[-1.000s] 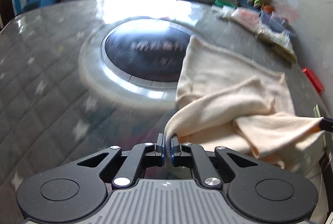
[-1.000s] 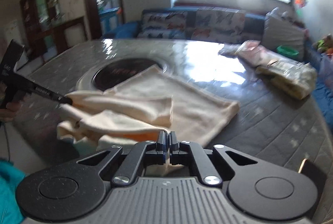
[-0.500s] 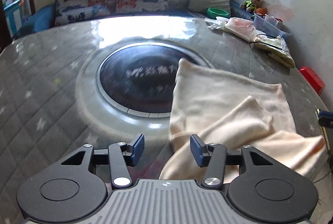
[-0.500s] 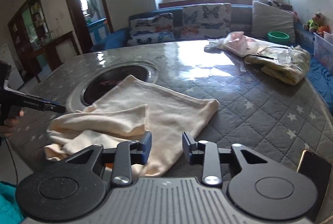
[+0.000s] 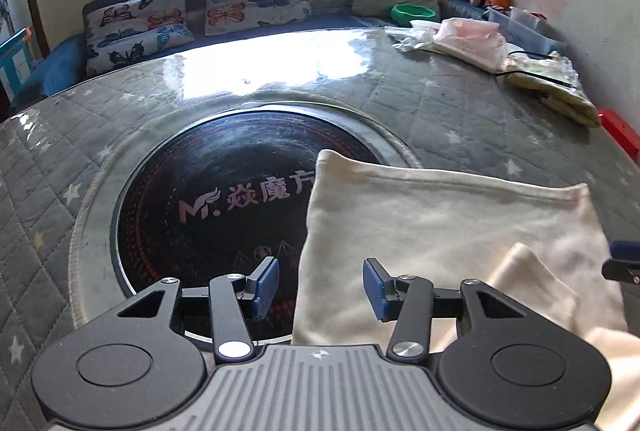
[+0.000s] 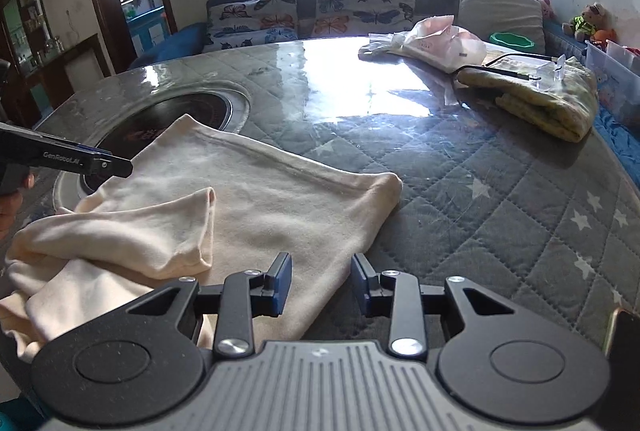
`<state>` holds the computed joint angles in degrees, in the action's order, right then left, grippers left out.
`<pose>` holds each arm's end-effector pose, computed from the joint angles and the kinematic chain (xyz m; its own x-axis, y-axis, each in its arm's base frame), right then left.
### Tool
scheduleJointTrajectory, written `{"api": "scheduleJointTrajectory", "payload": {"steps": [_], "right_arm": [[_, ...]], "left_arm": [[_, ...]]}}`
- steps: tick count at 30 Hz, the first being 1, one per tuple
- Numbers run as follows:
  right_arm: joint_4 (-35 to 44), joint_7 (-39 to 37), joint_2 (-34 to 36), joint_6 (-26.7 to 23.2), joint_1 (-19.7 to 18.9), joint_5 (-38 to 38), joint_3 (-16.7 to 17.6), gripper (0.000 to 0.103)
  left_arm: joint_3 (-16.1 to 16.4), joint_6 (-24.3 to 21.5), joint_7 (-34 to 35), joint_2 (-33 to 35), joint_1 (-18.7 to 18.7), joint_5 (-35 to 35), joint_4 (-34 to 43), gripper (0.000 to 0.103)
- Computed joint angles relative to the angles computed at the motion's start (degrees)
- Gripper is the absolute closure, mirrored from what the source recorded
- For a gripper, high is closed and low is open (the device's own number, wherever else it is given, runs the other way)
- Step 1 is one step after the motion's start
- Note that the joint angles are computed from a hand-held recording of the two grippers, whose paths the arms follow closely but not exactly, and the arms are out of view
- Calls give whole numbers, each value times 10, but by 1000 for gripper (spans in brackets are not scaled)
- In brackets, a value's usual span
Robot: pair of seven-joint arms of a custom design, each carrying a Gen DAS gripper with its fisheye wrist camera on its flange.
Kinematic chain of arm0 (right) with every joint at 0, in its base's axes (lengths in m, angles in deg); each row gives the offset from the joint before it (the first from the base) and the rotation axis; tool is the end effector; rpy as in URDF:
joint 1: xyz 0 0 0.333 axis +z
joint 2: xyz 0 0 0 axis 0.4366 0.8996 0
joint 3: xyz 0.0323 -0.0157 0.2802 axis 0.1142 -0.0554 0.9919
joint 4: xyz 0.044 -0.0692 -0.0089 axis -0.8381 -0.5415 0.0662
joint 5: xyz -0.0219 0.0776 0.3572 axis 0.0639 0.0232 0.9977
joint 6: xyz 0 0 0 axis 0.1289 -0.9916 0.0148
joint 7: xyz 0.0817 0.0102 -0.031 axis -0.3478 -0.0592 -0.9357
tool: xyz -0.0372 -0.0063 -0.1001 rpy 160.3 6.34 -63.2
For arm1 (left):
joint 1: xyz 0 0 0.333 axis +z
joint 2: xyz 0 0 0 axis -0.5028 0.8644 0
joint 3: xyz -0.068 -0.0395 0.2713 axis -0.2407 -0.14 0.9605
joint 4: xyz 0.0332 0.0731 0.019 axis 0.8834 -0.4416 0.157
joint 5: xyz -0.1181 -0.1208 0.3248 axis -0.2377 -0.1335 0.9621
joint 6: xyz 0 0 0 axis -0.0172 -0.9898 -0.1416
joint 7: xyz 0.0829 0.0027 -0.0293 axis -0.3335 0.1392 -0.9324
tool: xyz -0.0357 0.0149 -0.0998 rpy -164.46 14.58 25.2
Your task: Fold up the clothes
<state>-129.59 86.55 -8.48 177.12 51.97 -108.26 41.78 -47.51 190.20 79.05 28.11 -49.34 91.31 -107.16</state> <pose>0.4220 0.3519 0.4487 0.1714 -0.9787 -0.1127 -0.7243 -0.0477 -0.6879 0.5221 -0.3396 0.4576 -0.3063 -0.9511 0.0391 -0.7374 0.2111 -0.6416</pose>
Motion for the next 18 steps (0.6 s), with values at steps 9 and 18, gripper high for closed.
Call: {"api": "scheduleJointTrajectory", "payload": {"steps": [9, 18], "right_arm": [[50, -36, 39, -39, 17, 19, -13, 75], [155, -124, 119, -66, 47, 50, -37, 95]], "left_arm": [[-9, 23, 52, 41, 11, -39, 29, 92], [22, 38, 4, 21, 9, -10, 7, 95]]}}
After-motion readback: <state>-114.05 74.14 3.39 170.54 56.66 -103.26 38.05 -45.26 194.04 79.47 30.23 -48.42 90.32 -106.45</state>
